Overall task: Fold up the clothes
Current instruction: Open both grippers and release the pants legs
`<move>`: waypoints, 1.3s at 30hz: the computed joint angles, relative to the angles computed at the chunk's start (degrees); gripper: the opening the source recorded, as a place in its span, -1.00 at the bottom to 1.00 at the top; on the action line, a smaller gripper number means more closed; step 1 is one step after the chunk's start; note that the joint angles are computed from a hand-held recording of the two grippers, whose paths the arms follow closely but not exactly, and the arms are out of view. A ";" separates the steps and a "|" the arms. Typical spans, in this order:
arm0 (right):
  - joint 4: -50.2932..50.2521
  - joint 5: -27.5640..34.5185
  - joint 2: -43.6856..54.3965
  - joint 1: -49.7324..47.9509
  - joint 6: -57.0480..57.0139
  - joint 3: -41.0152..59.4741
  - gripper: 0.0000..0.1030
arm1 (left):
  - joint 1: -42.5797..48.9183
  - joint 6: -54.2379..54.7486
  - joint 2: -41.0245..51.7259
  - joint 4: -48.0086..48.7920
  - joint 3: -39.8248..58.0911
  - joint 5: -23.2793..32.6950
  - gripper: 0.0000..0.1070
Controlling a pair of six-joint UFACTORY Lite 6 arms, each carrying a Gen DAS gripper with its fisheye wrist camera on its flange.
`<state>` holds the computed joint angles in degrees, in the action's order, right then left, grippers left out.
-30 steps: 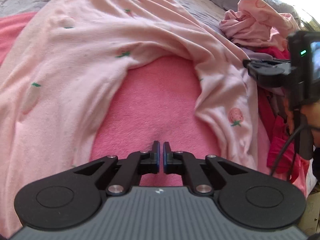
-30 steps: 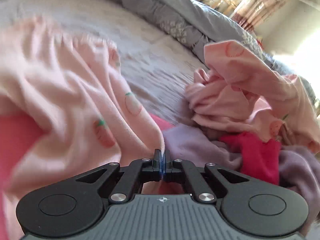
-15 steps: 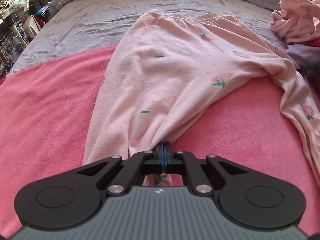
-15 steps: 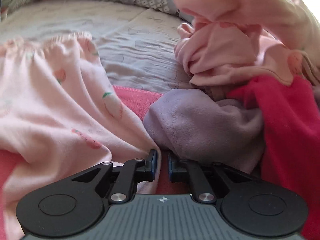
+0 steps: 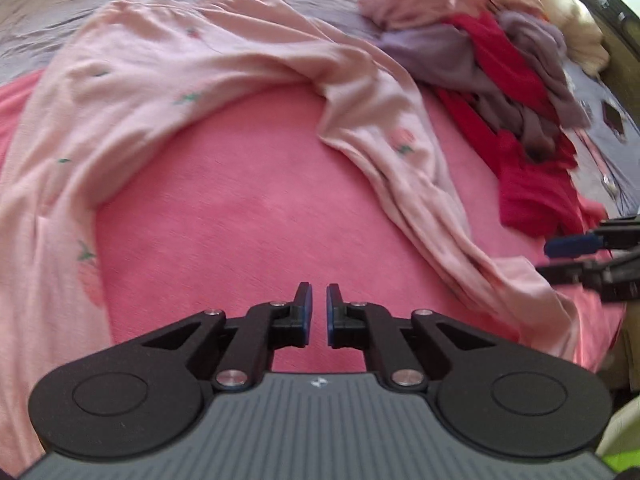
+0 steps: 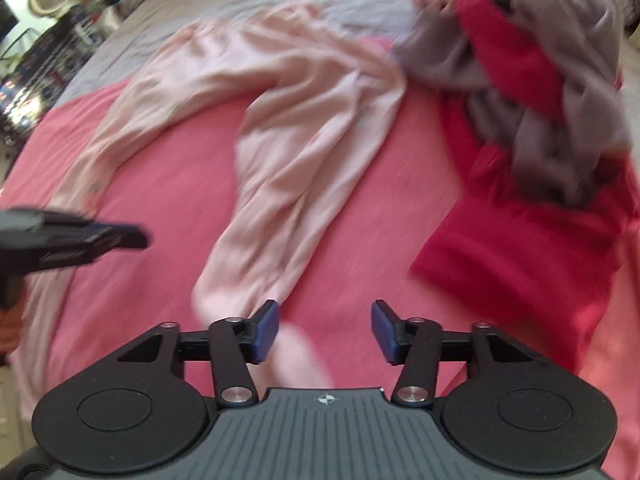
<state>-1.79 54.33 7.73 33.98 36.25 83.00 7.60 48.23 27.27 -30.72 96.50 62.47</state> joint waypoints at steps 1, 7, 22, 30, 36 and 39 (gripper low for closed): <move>-1.03 0.99 0.46 2.18 0.78 0.01 -0.19 | -0.67 0.15 -0.50 0.03 -0.68 -0.06 -0.88; 7.59 0.46 4.00 8.67 -4.70 4.71 -0.84 | -3.81 0.09 -3.24 -1.44 -3.04 -0.80 -0.70; -1.96 -7.30 14.20 -1.48 7.00 7.64 -0.47 | -12.39 -0.43 -3.21 -1.20 -9.17 -9.28 -0.42; -28.72 5.42 16.34 4.43 21.09 11.59 -0.96 | -11.85 4.05 -6.07 -3.10 -13.00 -11.20 -0.39; -13.45 -10.28 -1.20 -6.33 12.84 -7.99 -0.76 | -9.53 15.09 -9.09 -9.50 -19.31 -14.33 -0.37; 2.43 -20.27 -6.42 -7.36 2.38 -16.90 -0.26 | -8.48 20.12 -8.97 -13.37 -20.71 -14.70 -0.36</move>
